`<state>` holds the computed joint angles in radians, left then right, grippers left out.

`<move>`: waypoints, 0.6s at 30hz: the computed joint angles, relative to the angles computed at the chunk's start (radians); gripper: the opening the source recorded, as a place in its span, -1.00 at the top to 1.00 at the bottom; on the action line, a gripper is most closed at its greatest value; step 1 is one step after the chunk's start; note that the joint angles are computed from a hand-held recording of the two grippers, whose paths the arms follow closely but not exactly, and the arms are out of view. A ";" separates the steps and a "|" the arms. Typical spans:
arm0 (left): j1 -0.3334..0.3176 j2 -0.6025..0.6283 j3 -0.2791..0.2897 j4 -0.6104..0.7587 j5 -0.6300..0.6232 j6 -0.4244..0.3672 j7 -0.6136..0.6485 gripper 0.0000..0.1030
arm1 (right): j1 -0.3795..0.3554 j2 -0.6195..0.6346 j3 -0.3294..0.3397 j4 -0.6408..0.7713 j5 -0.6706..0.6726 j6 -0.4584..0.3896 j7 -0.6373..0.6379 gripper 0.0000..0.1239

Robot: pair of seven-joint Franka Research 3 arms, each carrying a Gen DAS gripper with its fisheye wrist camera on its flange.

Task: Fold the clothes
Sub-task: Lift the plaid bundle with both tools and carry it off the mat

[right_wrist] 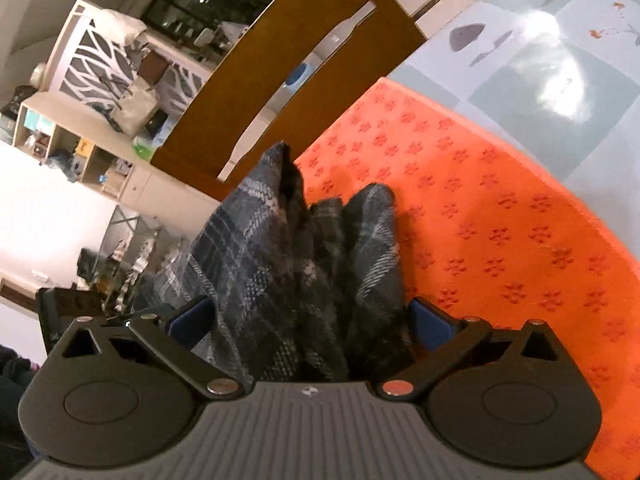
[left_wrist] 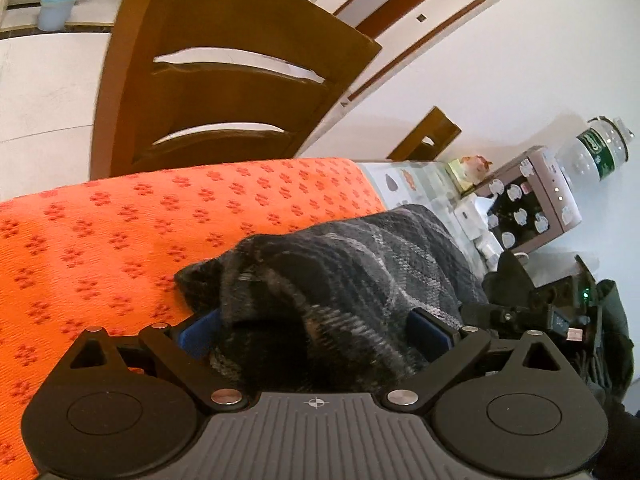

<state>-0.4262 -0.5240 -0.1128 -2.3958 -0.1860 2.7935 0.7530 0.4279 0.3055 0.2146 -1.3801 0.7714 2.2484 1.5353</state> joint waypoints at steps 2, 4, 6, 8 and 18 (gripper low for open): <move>-0.061 0.021 0.048 0.017 -0.047 0.009 0.066 -0.69 | 0.006 0.002 0.001 0.004 -0.004 -0.002 0.011 -0.63; -0.066 0.037 0.055 0.048 -0.061 -0.021 0.099 -0.62 | 0.018 -0.008 -0.001 -0.004 -0.021 0.012 0.040 -0.44; -0.065 0.051 0.060 0.082 -0.076 -0.061 0.138 -0.55 | 0.026 -0.034 -0.002 -0.031 -0.023 0.046 0.066 -0.14; -0.070 0.063 0.070 0.115 -0.101 -0.088 0.196 -0.49 | 0.043 -0.072 -0.012 -0.064 -0.065 0.083 0.115 -0.04; -0.114 0.259 0.169 0.457 -0.328 -0.264 0.680 -0.47 | 0.120 -0.292 -0.026 -0.300 -0.438 0.421 0.628 0.03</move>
